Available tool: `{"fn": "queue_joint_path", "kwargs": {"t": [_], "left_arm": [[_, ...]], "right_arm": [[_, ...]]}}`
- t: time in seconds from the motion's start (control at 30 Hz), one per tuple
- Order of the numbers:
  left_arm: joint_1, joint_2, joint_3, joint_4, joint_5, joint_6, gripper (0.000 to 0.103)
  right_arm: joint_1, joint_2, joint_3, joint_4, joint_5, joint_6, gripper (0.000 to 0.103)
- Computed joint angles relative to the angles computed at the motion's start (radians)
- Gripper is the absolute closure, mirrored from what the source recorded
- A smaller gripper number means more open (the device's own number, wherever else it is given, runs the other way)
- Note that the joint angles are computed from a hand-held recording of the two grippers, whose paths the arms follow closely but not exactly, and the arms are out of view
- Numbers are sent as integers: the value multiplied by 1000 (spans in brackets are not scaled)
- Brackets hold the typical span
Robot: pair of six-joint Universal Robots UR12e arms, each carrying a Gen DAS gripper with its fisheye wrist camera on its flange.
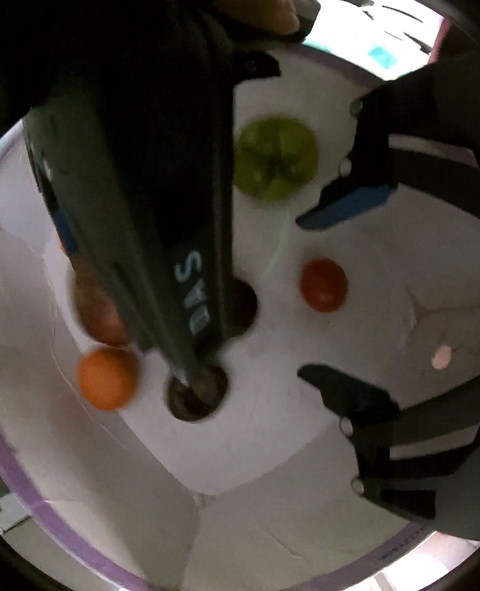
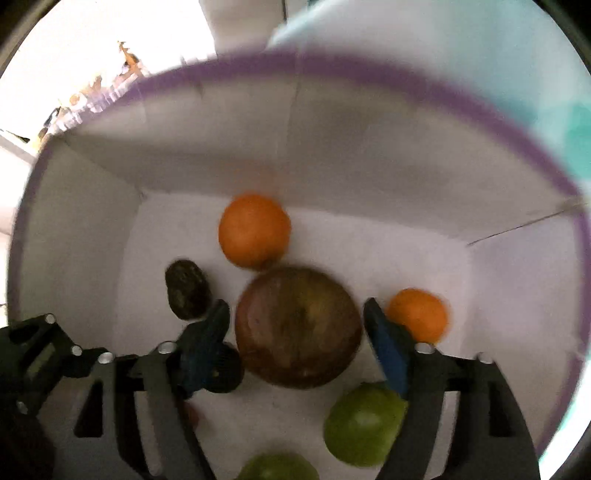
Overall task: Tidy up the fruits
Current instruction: 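Grasp a small dark round fruit with the right tool while the left tool grasps another red tomato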
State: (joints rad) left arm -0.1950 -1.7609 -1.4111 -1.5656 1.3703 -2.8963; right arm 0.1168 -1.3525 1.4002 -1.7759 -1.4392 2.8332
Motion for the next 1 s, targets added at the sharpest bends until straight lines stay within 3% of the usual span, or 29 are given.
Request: {"fn": "queue_joint_path", "kwargs": {"t": [0.13, 0.2, 0.3, 0.4, 0.47, 0.57, 0.8, 1.0], "left_arm": [[18, 44, -36, 125, -90, 62, 10], [26, 61, -52, 198, -130, 52, 8], [22, 71, -59, 325, -145, 8, 2], [-1, 43, -19, 417, -137, -31, 2], [-21, 10, 25, 469, -152, -47, 2], [-58, -44, 93, 516, -183, -63, 2], [-139, -154, 242, 491, -216, -53, 2], [-168, -190, 254, 468, -191, -9, 2]], "right_arm": [[-50, -83, 48, -110, 47, 29, 24], [-89, -142, 101, -223, 60, 90, 24], [-202, -268, 250, -515, 132, 303, 21], [-290, -337, 353, -686, 54, 510, 16], [-349, -376, 408, -632, -45, 636, 17], [-369, -386, 448, -529, -111, 719, 28], [-362, -319, 482, -508, -107, 660, 36], [-327, -264, 475, -531, -189, 627, 45]]}}
